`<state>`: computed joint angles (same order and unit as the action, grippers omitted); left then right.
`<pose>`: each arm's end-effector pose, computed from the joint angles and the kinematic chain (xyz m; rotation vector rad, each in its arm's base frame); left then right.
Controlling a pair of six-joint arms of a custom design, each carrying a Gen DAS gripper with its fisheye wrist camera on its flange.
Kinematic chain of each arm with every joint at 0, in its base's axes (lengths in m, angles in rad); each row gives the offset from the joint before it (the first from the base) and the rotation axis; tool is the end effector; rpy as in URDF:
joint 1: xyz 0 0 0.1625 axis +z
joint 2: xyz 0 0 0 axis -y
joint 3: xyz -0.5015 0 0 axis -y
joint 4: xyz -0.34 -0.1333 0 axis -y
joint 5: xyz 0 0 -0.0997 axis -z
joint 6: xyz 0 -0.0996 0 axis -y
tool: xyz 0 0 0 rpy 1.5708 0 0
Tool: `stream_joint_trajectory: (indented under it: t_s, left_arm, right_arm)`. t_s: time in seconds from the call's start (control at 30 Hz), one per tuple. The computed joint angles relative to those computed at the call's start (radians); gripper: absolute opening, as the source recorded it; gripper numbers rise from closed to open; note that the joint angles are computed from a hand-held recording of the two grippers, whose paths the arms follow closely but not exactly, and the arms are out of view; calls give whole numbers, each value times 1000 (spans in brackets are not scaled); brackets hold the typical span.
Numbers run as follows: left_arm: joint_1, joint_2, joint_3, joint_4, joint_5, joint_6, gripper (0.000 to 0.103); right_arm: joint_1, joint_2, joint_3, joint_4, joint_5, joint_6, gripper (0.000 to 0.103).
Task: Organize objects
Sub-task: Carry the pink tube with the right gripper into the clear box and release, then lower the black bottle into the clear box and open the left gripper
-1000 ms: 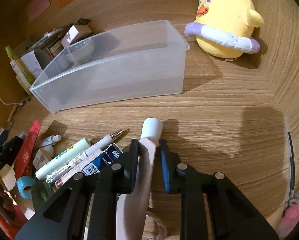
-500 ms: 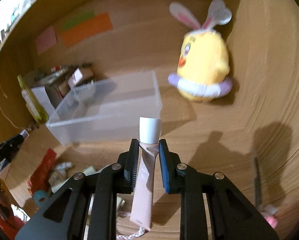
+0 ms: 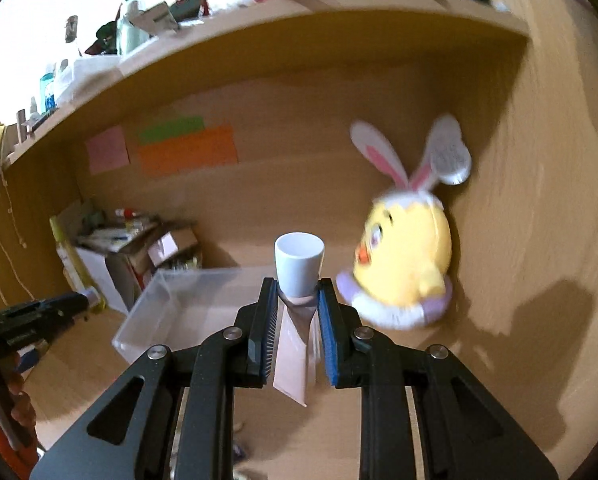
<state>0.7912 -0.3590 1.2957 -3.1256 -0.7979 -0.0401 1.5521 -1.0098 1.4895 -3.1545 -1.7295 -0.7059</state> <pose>-0.4136 -0.7070 0.0645 0.5872 2.3938 -1.1121 0.1044 -0.7032 0.4750 0.6725 -2.2159 1.2668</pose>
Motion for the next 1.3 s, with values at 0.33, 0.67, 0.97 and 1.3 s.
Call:
stream_joint_trajectory:
  t_s: [0.33, 0.67, 0.97, 1.3]
  left_arm:
    - [45, 91, -254, 264, -10, -37, 22]
    - [55, 81, -209, 303, -7, -29, 23]
    - [55, 12, -25, 290, -6, -13, 57]
    - [100, 52, -125, 530, -118, -21, 61]
  right_arm:
    - [57, 170, -218, 67, -137, -122, 18]
    - [59, 298, -352, 181, -263, -233, 18]
    - [67, 343, -390, 286, -282, -240, 18]
    - [67, 337, -385, 400, -278, -183, 18]
